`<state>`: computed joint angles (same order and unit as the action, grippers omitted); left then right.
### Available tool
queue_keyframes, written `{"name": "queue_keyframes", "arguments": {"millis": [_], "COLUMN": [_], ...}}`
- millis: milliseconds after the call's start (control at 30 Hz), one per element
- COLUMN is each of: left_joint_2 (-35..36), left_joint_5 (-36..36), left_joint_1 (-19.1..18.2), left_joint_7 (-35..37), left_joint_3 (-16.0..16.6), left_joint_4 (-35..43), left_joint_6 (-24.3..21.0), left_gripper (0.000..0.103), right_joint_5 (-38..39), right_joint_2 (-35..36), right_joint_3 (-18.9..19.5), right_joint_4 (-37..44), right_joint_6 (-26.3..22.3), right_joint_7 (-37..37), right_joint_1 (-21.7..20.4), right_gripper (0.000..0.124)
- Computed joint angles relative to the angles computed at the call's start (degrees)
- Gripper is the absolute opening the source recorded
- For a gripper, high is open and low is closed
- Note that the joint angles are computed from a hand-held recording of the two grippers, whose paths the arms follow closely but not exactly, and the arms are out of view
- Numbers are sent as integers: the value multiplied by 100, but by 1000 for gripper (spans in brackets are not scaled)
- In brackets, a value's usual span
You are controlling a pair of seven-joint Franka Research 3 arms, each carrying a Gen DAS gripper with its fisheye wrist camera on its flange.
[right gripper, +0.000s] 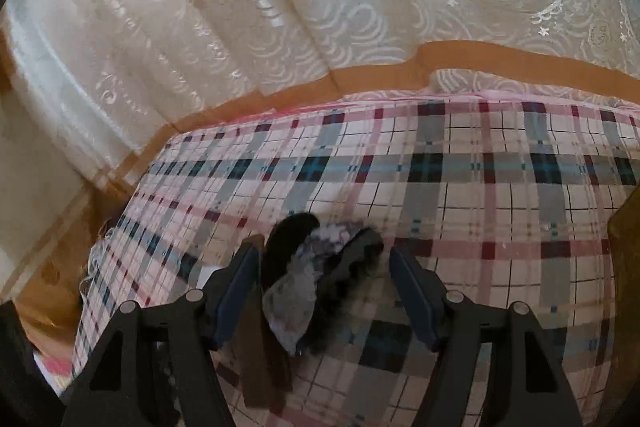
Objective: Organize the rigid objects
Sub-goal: 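Grasp the black slipper with the right gripper while the left gripper holds the purple block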
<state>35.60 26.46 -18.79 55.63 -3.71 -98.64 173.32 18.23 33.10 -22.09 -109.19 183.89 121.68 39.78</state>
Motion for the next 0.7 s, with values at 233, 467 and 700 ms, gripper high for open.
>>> {"name": "queue_keyframes", "arguments": {"millis": [233,467,700], "left_joint_2": [-8,-9,-11], "left_joint_5": [25,48,178], "left_joint_1": [-45,-39,-169], "left_joint_7": [-52,-65,-167], "left_joint_3": [56,58,203], "left_joint_4": [-8,-17,4], "left_joint_6": [-2,3,-59], "left_gripper": [39,39,39], "right_joint_5": [-441,-905,-2233], "right_joint_2": [35,-410,-568], "right_joint_3": [599,1134,429], "right_joint_4": [615,274,-78], "right_joint_6": [-946,-1458,-1514], "right_joint_7": [-250,-363,653], "right_joint_1": [-730,-1265,-582], "right_gripper": [70,60,60]}}
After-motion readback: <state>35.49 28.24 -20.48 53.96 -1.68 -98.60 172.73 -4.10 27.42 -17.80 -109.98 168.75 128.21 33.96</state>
